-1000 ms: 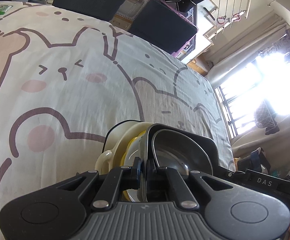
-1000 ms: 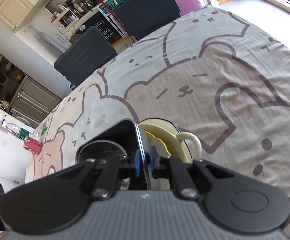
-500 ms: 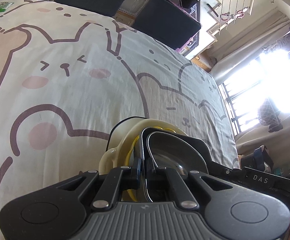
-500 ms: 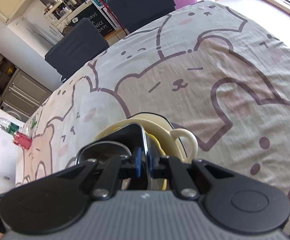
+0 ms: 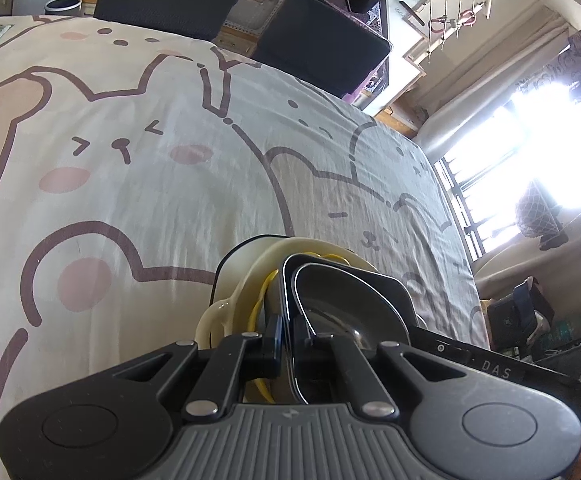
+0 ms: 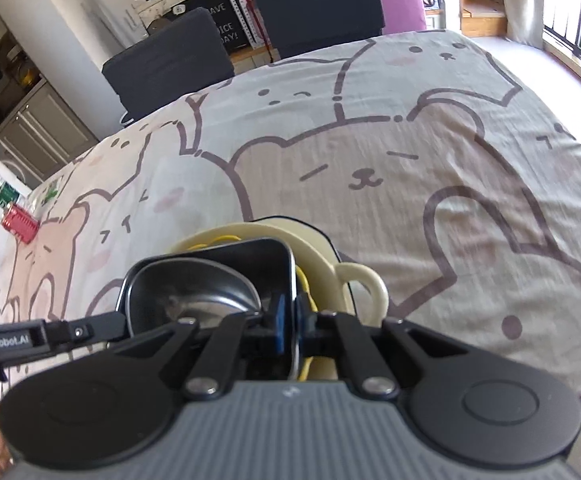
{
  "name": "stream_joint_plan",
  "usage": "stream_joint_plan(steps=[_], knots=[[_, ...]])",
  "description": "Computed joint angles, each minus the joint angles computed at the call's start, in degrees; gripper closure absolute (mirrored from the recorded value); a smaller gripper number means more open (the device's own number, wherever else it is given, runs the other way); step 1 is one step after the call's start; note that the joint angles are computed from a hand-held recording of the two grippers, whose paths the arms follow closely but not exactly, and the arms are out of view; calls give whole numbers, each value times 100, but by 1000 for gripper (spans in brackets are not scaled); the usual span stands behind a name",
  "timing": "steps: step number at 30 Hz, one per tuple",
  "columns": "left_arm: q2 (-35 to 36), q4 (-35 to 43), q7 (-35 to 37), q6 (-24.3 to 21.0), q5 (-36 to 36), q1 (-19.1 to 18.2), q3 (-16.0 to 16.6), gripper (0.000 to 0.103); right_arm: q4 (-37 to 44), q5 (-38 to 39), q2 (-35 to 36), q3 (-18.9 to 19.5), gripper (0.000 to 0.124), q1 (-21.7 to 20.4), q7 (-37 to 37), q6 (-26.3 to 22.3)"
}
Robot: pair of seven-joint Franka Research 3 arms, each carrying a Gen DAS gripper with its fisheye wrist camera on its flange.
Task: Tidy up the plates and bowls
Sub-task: 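Lower the square tray onto the lemon bowl with both grippers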
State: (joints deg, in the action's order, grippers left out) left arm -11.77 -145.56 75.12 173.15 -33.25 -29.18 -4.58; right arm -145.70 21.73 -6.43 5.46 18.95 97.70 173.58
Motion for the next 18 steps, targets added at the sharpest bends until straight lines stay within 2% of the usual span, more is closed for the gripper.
stream_joint_plan(steps=[5,12,18], knots=[[149,87,-369,-16,757,360,-290,98,-32,-181,-36,55,117,-70,128,-14],[206,145,-1375,-59,2678,1017,-801,97,4,-772,9,148,117,-205,460,-101],[37,-7,-1456,141,2954,802,-600,97,3,-920,51,120,117,-210,480,-35]])
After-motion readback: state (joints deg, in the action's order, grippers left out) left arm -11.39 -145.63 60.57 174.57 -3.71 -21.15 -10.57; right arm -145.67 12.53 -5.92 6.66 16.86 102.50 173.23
